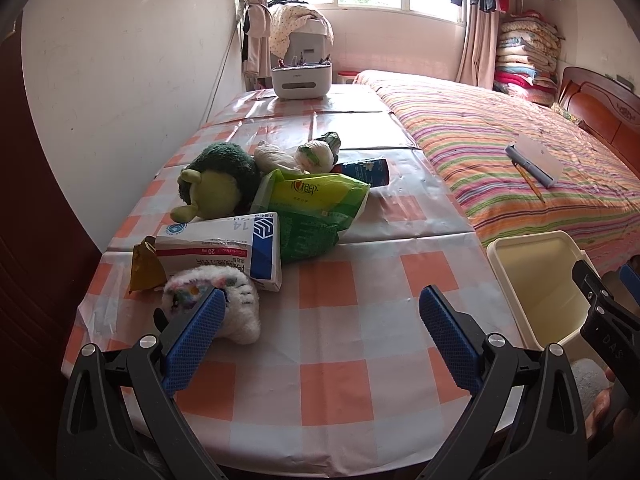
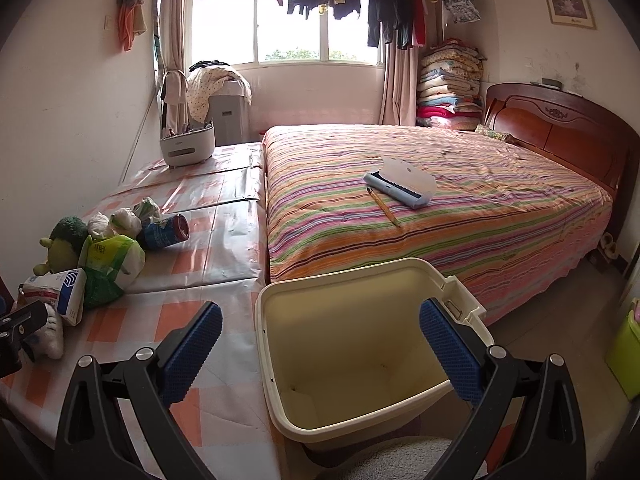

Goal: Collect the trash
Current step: 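Move both tools toward the cluttered table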

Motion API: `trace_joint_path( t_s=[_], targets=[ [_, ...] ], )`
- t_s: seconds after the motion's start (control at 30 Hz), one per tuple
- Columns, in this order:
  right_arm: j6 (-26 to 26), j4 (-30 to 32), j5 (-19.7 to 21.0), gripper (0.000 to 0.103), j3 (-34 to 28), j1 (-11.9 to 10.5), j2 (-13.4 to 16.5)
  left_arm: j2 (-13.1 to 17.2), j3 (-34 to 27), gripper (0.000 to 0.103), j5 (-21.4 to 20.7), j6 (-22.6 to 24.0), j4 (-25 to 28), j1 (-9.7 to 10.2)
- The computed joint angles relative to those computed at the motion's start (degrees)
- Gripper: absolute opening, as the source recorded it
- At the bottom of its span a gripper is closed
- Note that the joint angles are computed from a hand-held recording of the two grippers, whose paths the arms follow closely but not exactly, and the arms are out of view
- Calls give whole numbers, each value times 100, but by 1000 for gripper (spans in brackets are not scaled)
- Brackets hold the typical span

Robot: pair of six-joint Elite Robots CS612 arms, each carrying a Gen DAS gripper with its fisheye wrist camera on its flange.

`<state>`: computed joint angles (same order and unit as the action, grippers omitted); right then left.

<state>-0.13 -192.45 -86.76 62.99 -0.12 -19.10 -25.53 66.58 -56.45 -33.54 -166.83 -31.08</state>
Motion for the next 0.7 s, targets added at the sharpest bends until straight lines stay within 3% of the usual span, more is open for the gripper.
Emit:
trace_joint_path(
  t_s=[0.7],
  targets=[
    [-33,100,110,97,-59,22,16,-55,103,96,71,-139,53,29]
  ],
)
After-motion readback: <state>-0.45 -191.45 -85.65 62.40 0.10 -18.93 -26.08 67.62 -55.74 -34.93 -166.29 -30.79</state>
